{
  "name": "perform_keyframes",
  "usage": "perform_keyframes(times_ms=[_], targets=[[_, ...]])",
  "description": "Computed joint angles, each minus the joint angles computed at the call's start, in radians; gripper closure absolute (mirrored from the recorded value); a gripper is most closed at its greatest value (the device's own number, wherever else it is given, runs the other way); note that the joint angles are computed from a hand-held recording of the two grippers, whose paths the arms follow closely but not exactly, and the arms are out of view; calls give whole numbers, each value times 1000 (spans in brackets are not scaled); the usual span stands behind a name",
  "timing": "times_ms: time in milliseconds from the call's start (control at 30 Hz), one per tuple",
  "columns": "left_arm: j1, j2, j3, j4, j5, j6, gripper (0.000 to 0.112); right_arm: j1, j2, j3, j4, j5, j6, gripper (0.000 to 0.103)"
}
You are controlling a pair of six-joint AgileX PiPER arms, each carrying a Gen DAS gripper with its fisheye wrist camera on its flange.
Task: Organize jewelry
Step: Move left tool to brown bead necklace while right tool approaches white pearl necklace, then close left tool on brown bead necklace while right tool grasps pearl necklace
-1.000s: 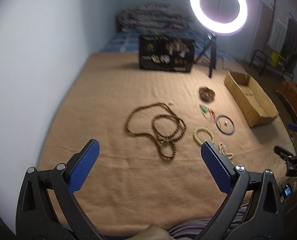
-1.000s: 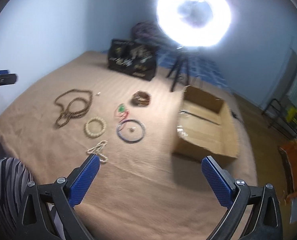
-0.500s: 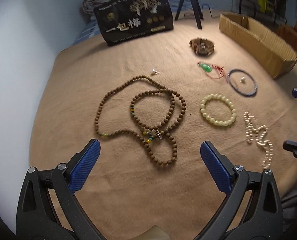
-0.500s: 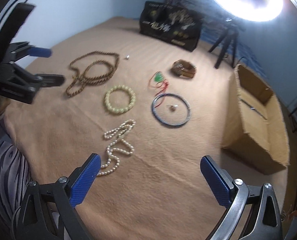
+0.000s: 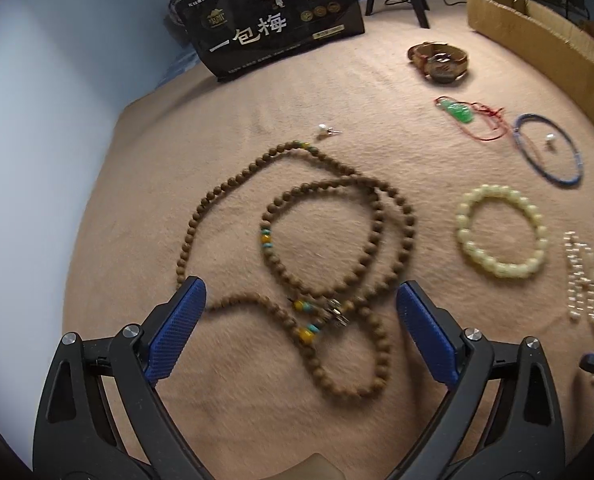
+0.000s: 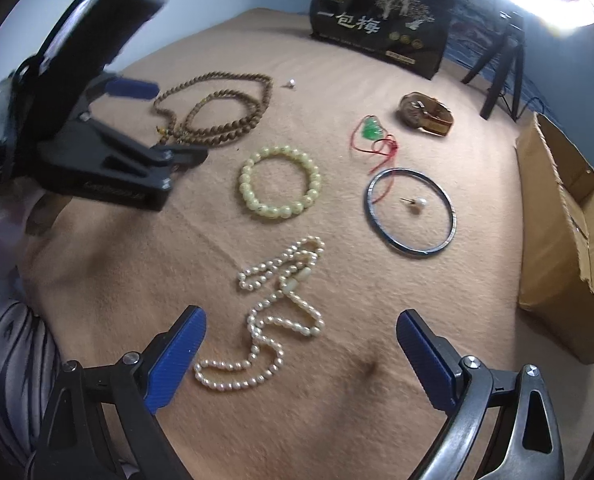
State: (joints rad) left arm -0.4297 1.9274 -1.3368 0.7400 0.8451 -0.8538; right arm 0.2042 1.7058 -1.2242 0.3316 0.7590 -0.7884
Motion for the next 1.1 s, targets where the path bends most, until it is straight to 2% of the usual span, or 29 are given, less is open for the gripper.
perform_keyframes(times_ms=[167, 300, 400, 467, 567, 700, 933, 1033, 1100], targets=[[56, -1, 12, 16, -41, 1, 13, 22, 16, 7, -39, -27, 31, 8], [132, -13, 16, -46, -94, 50, 13, 15, 30, -4, -40, -29, 33, 8], [204, -11, -2, -172, -145, 154, 13, 10, 39, -13, -42, -30, 26, 8], [271, -6, -20, -315, -182, 267, 13, 11, 46, -23, -46, -30, 27, 8], [347, 9, -52, -490, -206, 414, 13, 14, 56, -36, -51, -29, 32, 8], [402, 34, -90, -632, -203, 589, 13, 22, 64, -44, -57, -34, 42, 8], [423, 62, -119, -699, -219, 658, 14, 22, 76, -59, -50, -31, 43, 8], [425, 48, -98, -712, -243, 668, 26, 24, 78, -60, -50, -33, 42, 8], [430, 41, -93, -736, -251, 681, 45, 27, 78, -57, -51, -38, 41, 8]])
